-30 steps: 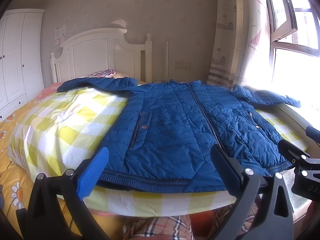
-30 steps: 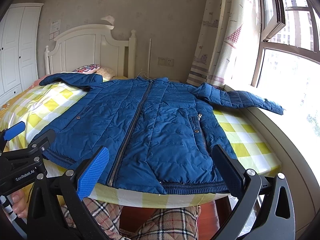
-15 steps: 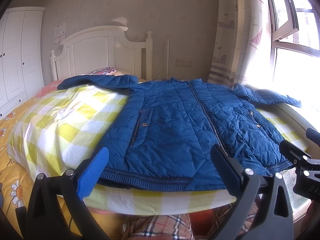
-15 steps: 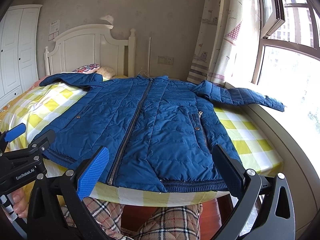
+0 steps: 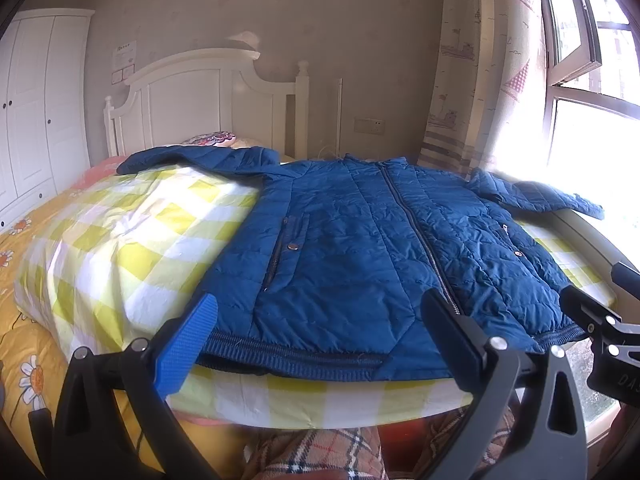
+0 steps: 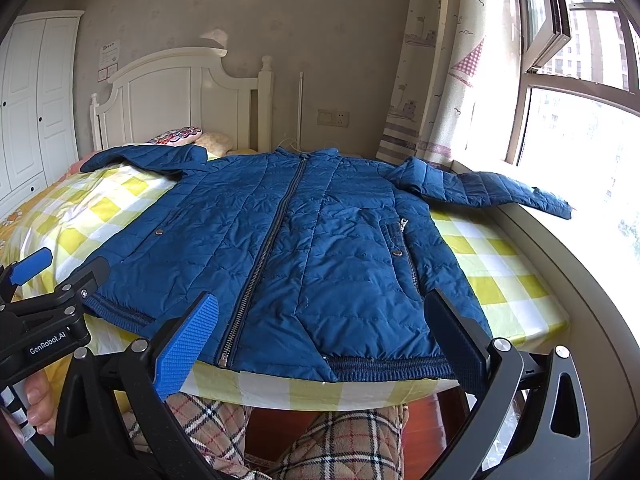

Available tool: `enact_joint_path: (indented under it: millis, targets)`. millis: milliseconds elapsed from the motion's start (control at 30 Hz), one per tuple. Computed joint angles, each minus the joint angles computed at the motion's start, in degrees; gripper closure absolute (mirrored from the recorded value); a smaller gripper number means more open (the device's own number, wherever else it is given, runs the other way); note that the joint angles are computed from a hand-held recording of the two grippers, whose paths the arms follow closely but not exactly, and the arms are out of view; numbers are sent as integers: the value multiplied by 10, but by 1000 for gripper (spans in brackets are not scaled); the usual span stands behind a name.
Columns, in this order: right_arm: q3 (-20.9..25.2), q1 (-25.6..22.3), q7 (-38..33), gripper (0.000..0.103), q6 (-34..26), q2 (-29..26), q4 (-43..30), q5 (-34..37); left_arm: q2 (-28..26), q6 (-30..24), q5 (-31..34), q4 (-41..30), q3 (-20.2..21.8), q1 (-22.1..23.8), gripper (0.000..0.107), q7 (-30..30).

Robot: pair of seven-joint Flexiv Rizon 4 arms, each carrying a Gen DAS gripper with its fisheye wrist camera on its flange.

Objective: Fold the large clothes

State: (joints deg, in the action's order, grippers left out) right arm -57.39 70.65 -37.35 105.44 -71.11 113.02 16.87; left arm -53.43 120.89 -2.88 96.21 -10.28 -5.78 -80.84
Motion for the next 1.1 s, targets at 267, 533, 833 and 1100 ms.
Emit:
enact_joint_path:
  millis: [267,533,833,1100]
  targets:
    - [5,-4,-2,4,4,3,1,3,0,-1,1,0,0,1,6,-1]
    - [10,-7,-3,4,12,2,1,11,-3,1,3,-1,0,2,6,-1]
    - [16,-11,-6,4,33,-5,0,33,-6,1,-6,-3,8,-6,6,5]
    - [21,-17,-9,4,57,-18,-6,66,-9,6,-7,-8,11,-12,6,15]
